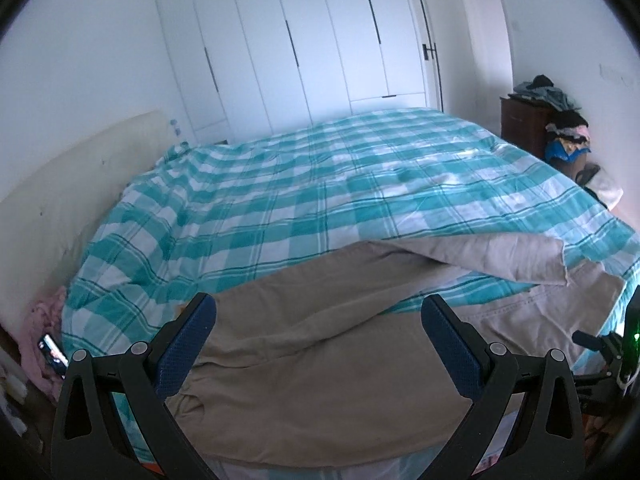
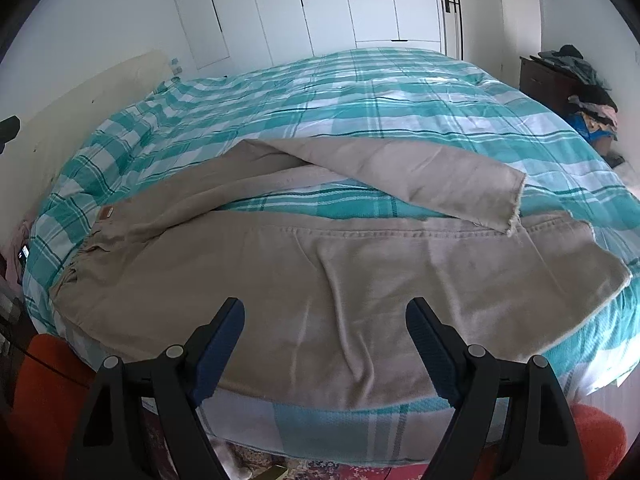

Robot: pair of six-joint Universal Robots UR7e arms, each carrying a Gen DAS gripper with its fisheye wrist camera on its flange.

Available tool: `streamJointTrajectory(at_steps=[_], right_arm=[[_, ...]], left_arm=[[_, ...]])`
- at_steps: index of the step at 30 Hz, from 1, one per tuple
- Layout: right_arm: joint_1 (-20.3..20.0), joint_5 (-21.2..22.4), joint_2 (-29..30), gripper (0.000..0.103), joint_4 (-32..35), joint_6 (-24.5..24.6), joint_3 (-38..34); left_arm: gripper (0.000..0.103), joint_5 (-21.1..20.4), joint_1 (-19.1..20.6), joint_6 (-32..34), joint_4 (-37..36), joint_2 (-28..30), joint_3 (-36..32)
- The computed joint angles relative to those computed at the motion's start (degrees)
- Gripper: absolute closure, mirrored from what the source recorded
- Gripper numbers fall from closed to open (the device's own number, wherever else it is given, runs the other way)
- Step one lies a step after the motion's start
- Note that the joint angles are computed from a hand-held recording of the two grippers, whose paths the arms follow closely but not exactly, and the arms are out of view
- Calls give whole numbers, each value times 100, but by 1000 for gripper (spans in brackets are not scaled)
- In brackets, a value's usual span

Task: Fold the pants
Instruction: 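Open the right tool and withdraw it above the trousers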

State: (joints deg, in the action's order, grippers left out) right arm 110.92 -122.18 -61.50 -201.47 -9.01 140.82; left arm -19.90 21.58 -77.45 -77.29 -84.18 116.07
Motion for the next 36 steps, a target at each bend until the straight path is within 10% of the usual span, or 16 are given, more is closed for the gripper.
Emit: streamJointTrajectory(at_steps=[36], right_arm=[[-245, 137, 44, 20, 138, 176, 80]], left_arm=[[1, -344, 282, 484, -590, 163, -22]])
